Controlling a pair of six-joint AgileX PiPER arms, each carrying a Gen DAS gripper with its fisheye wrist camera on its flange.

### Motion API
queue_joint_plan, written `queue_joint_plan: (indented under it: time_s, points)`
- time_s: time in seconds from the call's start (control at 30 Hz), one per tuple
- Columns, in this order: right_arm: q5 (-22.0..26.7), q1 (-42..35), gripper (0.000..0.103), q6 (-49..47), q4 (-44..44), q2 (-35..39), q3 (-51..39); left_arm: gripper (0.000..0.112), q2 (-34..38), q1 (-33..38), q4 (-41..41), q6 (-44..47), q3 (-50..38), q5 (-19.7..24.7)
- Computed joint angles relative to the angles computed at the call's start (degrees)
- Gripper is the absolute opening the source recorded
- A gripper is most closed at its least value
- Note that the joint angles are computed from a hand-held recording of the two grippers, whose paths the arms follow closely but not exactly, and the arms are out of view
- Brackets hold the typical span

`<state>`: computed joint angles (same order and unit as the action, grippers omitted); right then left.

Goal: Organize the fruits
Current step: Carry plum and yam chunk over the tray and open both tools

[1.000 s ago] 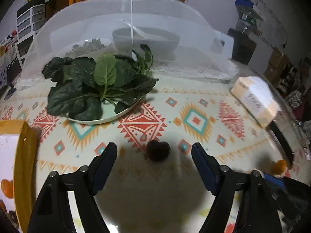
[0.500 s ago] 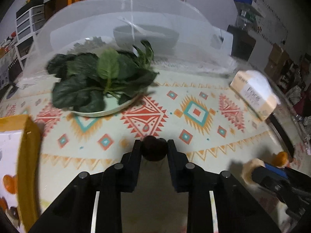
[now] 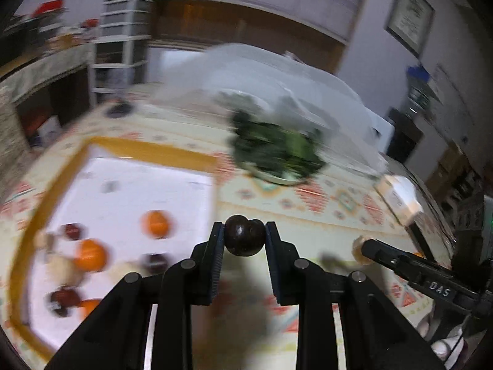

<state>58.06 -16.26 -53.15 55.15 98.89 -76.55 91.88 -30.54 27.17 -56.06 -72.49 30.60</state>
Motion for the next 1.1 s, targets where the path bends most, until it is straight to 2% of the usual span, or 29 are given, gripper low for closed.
queue_joint_plan:
  time_s: [0.17, 0.3, 0.43, 0.63, 0.67, 0.8, 0.83, 0.9, 1.1]
  points:
    - [-2.85, 10.55, 0.026, 3.07, -1.07, -2.15, 1.78, 0.026, -7.91, 4.88, 6.82, -6.56, 9.94, -0.04]
    - [-5.63, 18.69, 0.026, 6.65, -3.71, -1.42, 1.55, 0.026, -11.59, 10.76, 4.88, -4.65, 15.83, -2.79]
    - [-9.25, 26.14, 0.026, 9.56, -7.20, -0.40, 2.13, 0.026, -12.55, 13.96, 3.01, -2.63, 18.74, -4.68]
    - [-14.00, 32.25, 0.026, 13.16, -12.25, 0.86, 2.35, 0.028, -13.34, 14.93, 6.48, -6.12, 20.84, -5.07]
    - [-14.73, 32.81, 0.026, 13.59, -12.91, 0.92, 2.51, 0.032, -13.48, 14.64, 7.29, -6.94, 20.95, -4.81]
    - [-16.17, 34.26, 0.028, 15.28, -14.60, 1.35, 2.20, 0.063, -14.35, 11.54, 15.94, -15.71, 21.06, -0.80]
    - [-16.63, 34.40, 0.032, 15.31, -14.51, 1.18, 2.39, 0.066, -14.56, 10.84, 17.61, -17.44, 21.04, 0.36]
    - [-16.91, 34.12, 0.049, 14.88, -14.01, 0.60, 2.93, 0.075, -14.89, 9.61, 19.45, -19.52, 20.53, 3.21]
    - [-17.03, 32.85, 0.050, 13.37, -12.33, -1.44, 4.24, 0.078, -15.31, 6.25, 21.91, -21.95, 18.88, 9.65]
